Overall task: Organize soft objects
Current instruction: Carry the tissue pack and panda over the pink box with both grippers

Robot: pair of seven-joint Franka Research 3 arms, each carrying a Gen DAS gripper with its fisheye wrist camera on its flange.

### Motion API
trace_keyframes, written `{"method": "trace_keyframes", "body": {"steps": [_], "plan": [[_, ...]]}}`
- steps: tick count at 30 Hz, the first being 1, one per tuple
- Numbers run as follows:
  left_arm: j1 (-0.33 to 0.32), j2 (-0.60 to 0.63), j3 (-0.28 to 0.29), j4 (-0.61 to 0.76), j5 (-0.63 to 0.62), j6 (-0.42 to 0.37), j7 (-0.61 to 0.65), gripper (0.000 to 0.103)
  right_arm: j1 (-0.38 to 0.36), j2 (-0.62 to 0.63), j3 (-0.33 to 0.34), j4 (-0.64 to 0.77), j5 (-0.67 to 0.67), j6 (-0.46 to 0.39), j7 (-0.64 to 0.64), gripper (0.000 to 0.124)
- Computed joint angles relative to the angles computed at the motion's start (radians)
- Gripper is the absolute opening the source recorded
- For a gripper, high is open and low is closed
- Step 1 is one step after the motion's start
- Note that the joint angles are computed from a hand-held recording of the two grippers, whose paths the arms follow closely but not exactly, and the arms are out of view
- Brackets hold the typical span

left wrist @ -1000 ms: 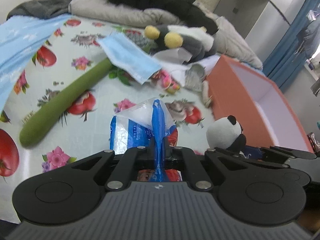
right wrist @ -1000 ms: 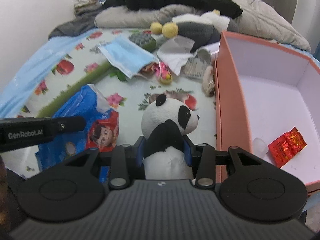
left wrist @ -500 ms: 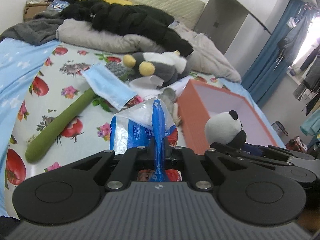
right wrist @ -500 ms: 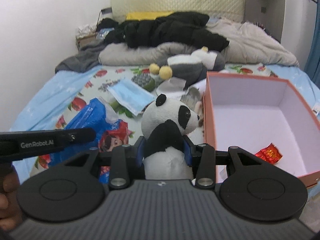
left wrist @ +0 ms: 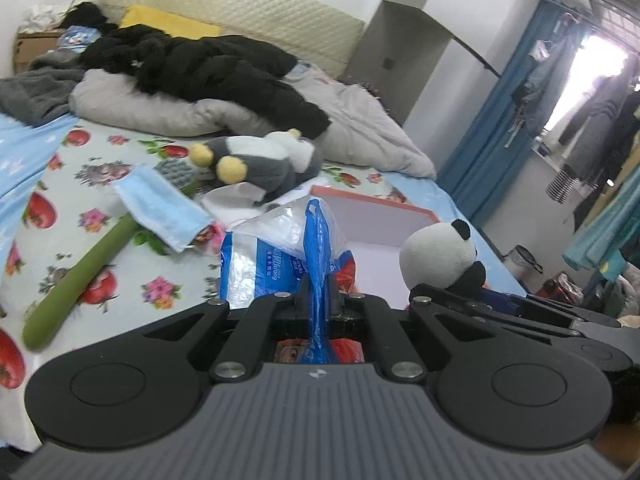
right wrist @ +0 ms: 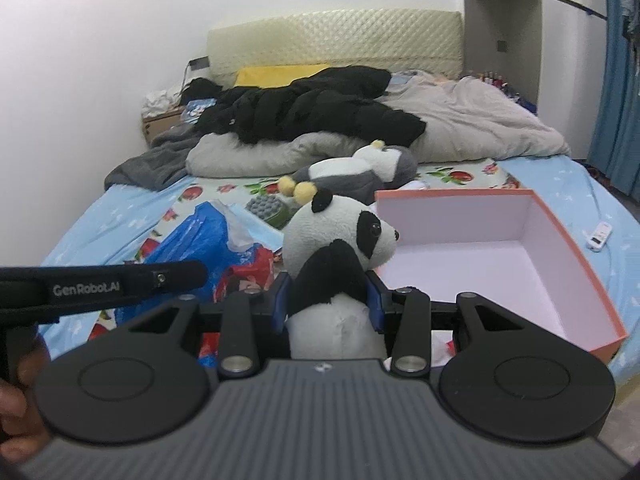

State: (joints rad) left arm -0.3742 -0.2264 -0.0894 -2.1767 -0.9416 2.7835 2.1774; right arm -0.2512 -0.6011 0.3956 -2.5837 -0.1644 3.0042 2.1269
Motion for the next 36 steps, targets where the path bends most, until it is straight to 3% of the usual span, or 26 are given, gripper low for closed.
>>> {"method": "trace_keyframes", "body": {"steps": [15, 20, 28, 36], "plan": [[-0.004, 0.116, -0.090, 0.131, -0.027, -0.114, 0.034, 0.005, -0.063, -0.130, -0.036, -0.094, 0.004, -0.069, 0.035, 0.042], [0.019, 0.204, -0.122, 0.217, -0.013, -0.170, 0.039, 0.005, -0.036, -0.088, -0.111, -0.092, 0.040, -0.061, 0.010, 0.042], [0.056, 0.400, -0.212, 0.425, 0.223, -0.128, -0.092, 0.005, -0.116, 0.043, -0.126, -0.004, -0.009, -0.045, -0.051, 0.042], [0.038, 0.642, -0.250, 0.748, 0.513, -0.249, -0.296, 0.005, -0.050, 0.197, -0.267, 0.123, 0.007, -0.134, -0.138, 0.042]]}}
